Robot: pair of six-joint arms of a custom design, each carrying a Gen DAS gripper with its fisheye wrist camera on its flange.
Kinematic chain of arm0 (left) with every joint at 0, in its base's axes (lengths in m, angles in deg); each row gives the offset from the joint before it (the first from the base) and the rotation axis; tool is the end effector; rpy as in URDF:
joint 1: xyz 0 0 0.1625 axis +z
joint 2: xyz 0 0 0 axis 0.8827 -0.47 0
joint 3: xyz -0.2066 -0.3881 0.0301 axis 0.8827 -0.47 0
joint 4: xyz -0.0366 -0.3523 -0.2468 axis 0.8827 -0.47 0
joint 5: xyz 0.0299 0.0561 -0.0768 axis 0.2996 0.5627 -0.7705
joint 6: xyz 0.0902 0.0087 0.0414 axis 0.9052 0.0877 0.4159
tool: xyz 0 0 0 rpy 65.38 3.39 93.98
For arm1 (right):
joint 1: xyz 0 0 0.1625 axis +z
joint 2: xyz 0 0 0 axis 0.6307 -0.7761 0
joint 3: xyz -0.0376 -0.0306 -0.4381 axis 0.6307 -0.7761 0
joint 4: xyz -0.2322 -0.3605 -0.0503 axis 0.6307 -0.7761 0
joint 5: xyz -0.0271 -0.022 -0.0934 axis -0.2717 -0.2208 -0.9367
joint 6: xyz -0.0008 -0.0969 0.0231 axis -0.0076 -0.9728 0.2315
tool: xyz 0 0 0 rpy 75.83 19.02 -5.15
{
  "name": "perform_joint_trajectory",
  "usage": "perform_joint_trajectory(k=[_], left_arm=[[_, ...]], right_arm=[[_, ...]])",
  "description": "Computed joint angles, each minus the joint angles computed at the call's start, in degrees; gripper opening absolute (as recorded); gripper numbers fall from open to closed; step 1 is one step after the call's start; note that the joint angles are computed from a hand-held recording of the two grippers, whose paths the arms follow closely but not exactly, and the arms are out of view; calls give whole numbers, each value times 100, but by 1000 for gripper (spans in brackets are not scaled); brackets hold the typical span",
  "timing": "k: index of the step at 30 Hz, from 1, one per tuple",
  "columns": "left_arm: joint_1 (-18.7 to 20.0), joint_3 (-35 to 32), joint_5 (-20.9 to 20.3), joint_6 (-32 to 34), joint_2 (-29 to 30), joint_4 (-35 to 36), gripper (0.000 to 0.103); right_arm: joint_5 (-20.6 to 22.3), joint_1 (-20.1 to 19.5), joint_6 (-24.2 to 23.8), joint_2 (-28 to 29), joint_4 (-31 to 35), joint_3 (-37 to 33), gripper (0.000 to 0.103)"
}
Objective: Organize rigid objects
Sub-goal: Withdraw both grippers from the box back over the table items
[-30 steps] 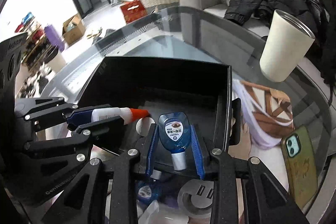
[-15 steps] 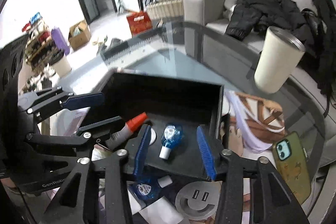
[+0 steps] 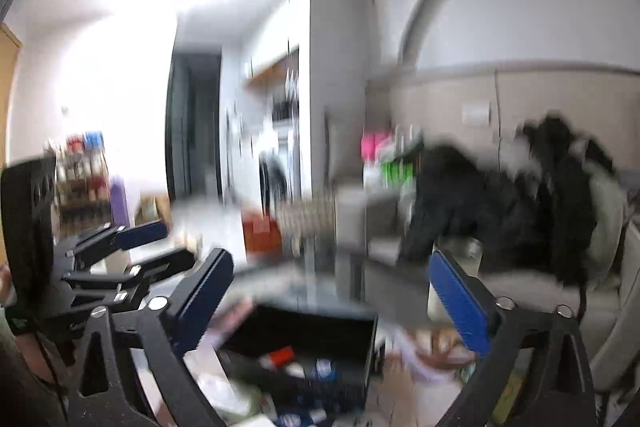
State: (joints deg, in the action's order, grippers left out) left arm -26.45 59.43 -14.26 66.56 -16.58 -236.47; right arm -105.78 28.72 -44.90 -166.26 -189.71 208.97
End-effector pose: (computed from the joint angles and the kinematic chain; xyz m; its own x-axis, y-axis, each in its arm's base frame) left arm -0.3798 -0.5051 -0.0334 -0.5874 0.4456 -0.6756 0.7643 0.0310 -0.6441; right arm 0.0005 -0.4663 0.3640 -0.7164 -0.1840 0.6730 -0.6944 0.0941 -0.7134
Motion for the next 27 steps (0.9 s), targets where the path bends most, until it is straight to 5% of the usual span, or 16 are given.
perform_joint_trajectory(k=[3, 8, 15, 19, 24, 27], left_arm=[[-129, 324, -392, 536, 46, -1117, 103], [-125, 595, -476, 558, -53, -1097, 103], [2, 555, -168, -164, -178, -47, 103], [149, 530, -339, -764, -301, 934, 103], [256, 465, -316, -1390, -401, 1884, 103], [329, 376, -342, -1632, -429, 2540, 103]], right_arm=[[658, -223, -135, -187, -569, 387, 103], [934, -473, -47, -410, -531, 618, 103], [323, -458, -274, -638, 719, 449, 103], [78, -369, -497, -552, 910, 378, 103], [-1276, 54, -452, -415, 2093, -33, 102], [-1891, 209, -401, -216, 2559, -265, 92]])
